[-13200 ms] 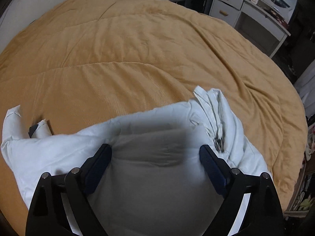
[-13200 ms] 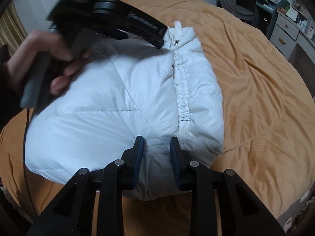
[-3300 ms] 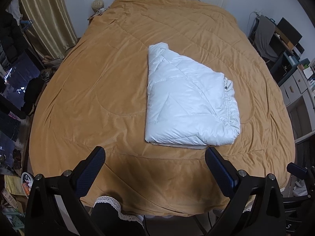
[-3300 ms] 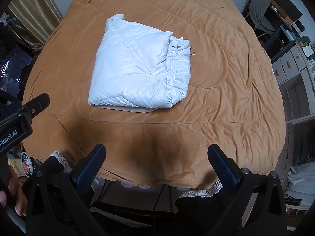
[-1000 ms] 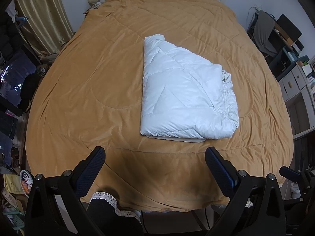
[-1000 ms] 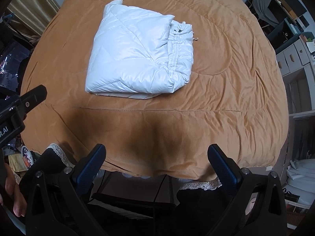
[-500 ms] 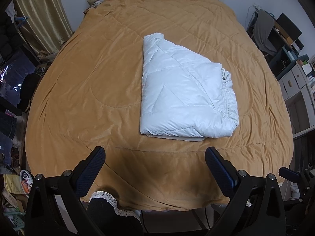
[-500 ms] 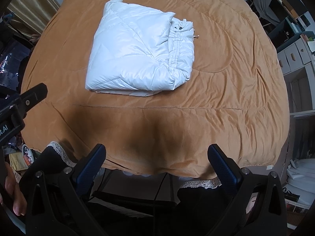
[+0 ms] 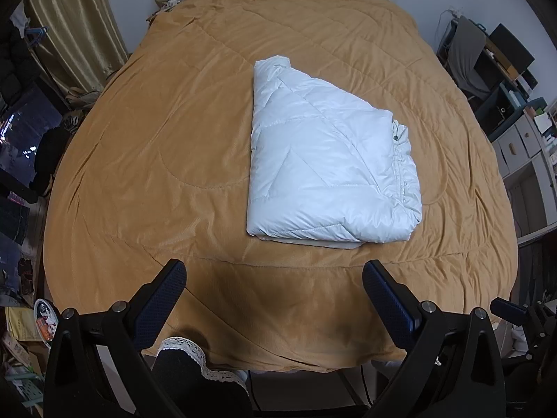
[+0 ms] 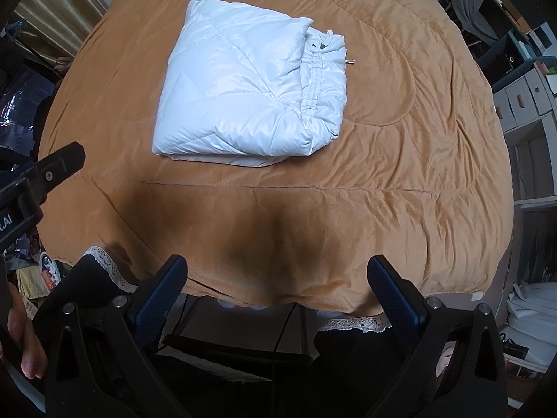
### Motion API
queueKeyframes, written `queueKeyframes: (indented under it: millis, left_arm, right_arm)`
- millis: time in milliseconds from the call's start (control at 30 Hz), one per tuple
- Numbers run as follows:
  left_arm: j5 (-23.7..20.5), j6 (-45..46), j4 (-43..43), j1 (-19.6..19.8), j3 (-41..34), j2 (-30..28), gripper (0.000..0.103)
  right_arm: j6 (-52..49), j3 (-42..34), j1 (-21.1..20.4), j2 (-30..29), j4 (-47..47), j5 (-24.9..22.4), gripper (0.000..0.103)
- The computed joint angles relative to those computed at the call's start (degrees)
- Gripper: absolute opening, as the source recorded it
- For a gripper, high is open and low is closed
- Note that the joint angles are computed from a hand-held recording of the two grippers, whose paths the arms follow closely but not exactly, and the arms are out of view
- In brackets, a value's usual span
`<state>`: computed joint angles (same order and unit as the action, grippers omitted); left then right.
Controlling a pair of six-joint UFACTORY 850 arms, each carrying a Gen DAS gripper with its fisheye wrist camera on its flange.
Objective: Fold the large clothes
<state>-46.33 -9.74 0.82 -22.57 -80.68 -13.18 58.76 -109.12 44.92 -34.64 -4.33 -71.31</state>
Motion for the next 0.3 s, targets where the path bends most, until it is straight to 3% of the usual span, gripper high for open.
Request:
queueKeyframes:
  millis: [300]
  left_arm:
    - [-0.2,0.7,-0.4,0.1,-0.1,-0.1,0.101]
  right_arm:
    - [-0.1,-0.1,0.0,-0.1,0.2,0.0,0.103]
